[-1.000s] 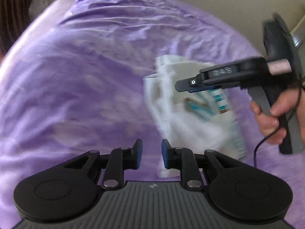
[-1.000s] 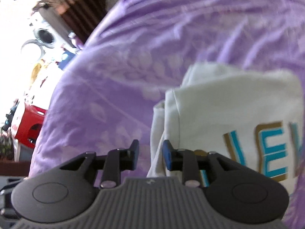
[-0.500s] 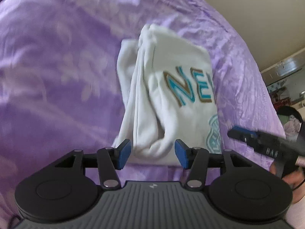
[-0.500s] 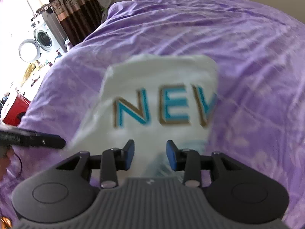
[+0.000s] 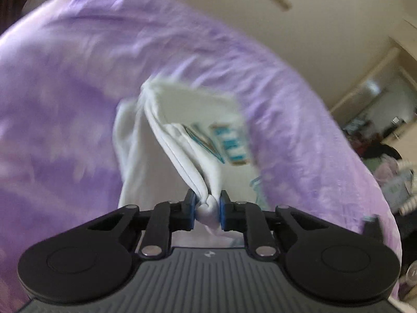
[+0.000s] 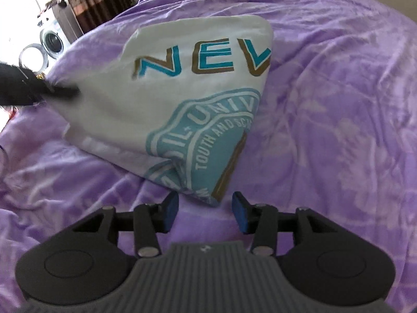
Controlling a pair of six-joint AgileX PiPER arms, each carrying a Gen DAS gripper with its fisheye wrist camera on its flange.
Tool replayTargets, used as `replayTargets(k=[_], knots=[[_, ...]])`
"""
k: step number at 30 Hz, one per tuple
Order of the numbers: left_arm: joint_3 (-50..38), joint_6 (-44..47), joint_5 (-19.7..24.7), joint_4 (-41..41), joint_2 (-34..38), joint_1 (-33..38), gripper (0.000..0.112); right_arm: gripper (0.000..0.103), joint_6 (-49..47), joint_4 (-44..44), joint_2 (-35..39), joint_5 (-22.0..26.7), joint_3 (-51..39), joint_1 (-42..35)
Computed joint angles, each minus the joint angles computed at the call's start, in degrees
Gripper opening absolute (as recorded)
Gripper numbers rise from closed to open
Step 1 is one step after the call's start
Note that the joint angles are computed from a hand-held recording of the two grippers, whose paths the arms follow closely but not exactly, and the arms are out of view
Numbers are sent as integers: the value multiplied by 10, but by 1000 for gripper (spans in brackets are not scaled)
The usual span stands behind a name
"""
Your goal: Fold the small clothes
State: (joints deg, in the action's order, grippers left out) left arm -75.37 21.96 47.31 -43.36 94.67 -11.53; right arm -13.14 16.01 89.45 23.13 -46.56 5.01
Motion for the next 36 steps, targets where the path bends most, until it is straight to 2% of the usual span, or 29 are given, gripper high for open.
replayTargets(k=[2,3,4,6,8,10,13,16,20,22,24,27,28,29,31,33,36], knots=[[-13,-22,3,41,-4,-8,18,40,-20,20,7,-9,-3,0],[-10,-41,-5,74,0,-13,18,35,-30,32,9,-16,-2,-1],[-3,-47,-7,87,7,-11,18,23,-21,25,10,-26,-1,1],[27,-32,-19,78,31,5,18,13,-37,50,11,-35,5,-5],[67,-4,-50,45,57,18,18,2,-56,69,9,-44,14,-11],[104,41,-87,7,72,27,18,1,-100,112,23,-43,18,-18],[116,81,-89,-32,83,42,19,1,-115,128,47,-47,16,-15],[85,47,-61,44,76,27,27,0,-114,113,57,-37,12,-17],[41,-6,-1,147,61,19,36,0,-89,65,53,24,-11,-39],[40,-13,10,184,45,18,42,0,-63,29,45,52,-26,-43],[32,-11,27,204,31,24,42,0,-42,-10,37,87,-48,-45],[1,-20,31,219,20,24,42,2,-54,-12,22,125,-77,-61],[-12,-22,32,215,23,25,46,5,-55,-13,23,134,-91,-68],[-30,-23,31,203,31,29,49,15,-54,-12,24,138,-101,-71],[-51,-28,19,183,41,32,62,27,-63,4,31,145,-125,-83],[-72,-49,-2,168,60,27,65,29,-58,10,49,151,-157,-91],[-107,-82,-24,159,98,20,71,37,-38,12,85,161,-210,-93]])
